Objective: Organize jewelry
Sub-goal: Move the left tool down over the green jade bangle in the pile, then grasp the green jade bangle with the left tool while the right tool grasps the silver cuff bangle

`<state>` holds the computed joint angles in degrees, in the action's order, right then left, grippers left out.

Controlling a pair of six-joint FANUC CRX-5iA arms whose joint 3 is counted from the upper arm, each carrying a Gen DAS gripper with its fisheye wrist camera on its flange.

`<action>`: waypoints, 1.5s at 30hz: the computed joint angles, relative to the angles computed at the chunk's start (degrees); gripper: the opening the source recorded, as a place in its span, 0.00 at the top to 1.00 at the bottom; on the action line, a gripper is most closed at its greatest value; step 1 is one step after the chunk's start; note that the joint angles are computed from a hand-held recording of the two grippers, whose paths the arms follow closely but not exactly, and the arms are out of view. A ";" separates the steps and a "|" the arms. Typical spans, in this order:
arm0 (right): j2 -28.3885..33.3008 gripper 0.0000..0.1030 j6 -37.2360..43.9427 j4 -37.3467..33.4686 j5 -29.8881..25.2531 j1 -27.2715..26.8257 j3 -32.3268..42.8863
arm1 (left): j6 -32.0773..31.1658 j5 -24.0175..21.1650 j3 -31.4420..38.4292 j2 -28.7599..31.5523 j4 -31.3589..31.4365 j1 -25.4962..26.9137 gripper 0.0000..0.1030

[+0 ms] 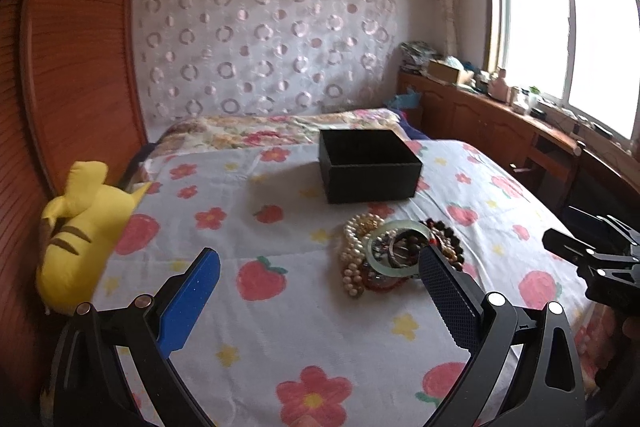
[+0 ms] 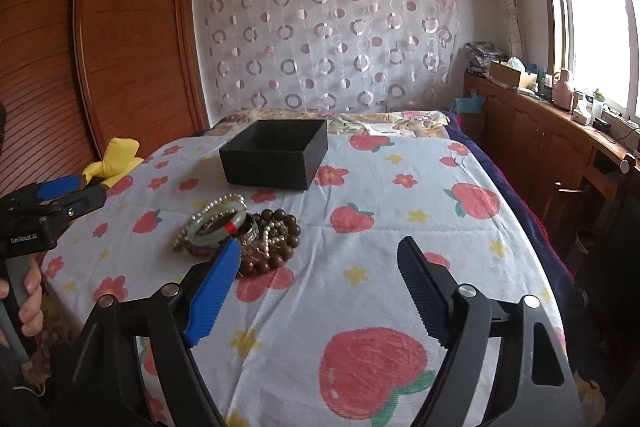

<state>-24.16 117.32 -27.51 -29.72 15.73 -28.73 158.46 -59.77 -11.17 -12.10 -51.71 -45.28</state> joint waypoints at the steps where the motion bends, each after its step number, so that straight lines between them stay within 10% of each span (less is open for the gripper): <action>1: 0.26 0.20 1.25 -1.15 -0.71 -0.61 0.41 | -1.31 1.19 -0.06 0.06 1.18 0.97 0.07; 23: 4.58 0.20 10.54 -8.36 -8.79 -5.27 4.12 | -44.20 26.58 -3.60 8.10 40.30 21.88 0.08; 35: 4.95 0.20 10.90 -8.50 -9.12 -5.16 4.27 | -57.96 29.05 -5.57 12.66 55.65 26.70 0.28; 45: 4.97 0.19 10.64 -7.99 -8.82 -4.82 4.15 | -56.69 27.82 -4.81 13.34 53.77 26.62 0.29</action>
<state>-19.19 127.96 -35.50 -38.55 10.91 -24.58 101.77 -31.95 -15.98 1.25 2.05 -18.66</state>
